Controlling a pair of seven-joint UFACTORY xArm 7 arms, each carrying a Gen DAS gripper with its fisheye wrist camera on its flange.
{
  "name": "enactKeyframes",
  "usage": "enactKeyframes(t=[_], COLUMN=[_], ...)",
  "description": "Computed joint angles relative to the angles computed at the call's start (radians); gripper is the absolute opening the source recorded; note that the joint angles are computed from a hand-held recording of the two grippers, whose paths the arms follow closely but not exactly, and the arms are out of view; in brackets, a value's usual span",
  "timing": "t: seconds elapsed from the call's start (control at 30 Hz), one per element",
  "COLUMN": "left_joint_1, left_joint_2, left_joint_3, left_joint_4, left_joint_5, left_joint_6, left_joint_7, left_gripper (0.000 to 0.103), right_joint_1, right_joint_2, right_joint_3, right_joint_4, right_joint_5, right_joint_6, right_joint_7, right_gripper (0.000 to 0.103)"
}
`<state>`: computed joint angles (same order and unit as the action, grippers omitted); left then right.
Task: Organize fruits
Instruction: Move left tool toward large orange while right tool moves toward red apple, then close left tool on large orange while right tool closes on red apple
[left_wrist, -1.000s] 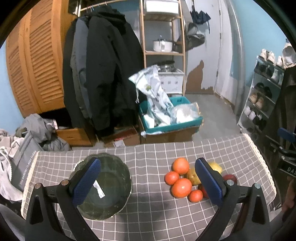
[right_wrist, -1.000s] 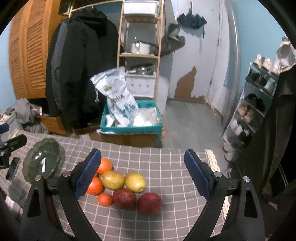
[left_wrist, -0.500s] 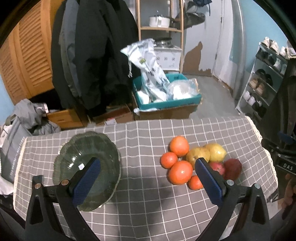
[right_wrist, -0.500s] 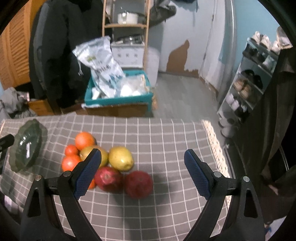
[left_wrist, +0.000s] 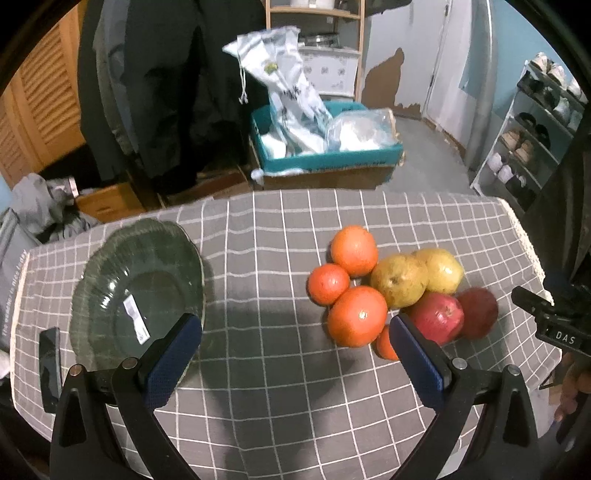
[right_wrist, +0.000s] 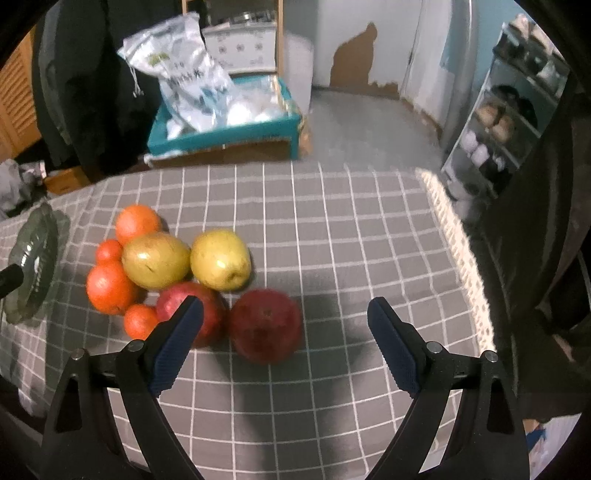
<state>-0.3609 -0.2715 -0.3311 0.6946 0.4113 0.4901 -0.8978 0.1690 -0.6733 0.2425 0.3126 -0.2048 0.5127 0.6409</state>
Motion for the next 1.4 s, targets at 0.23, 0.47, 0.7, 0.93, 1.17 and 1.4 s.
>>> enactKeyframes(t=[0.23,0.47,0.7,0.93,1.17,1.4], left_joint_1=[-0.022,-0.051,-0.075,-0.088,-0.112,-0.13], left_joint_2=[0.081,0.154,0.201,0.264,0.332,0.402], left_joint_3=[0.008,0.037,0.064,0.086,0.102,0.118], left_joint_4=[0.023,0.042,0.053,0.086,0.131,0.177], left_joint_5=[0.006,0.002,-0.035,-0.085,-0.115,-0.143], left_joint_6=[0.009,-0.004,-0.027,-0.061,-0.08,-0.086], left_joint_7=[0.01,0.025,0.048,0.079,0.107,0.151], left_gripper=[0.102,0.102,0.102,0.102,0.102,0.102], right_joint_1=[0.01,0.018,0.052,0.093,0.054,-0.043], right_joint_2=[0.116,0.197,0.254,0.333,0.339,0.327], right_joint_3=[-0.019,-0.04,-0.093,-0.138,-0.097,-0.024], right_joint_4=[0.009,0.008,-0.004,-0.001,0.007,0.012], right_joint_5=[0.022,0.026,0.099,0.202,0.185,0.025], right_joint_6=[-0.031,-0.068,-0.135,-0.189,-0.197,-0.214], right_joint_7=[-0.021,-0.039,-0.095,-0.186,-0.179,-0.043], right_gripper=[0.089,0.089,0.085,0.077,0.073,0.073])
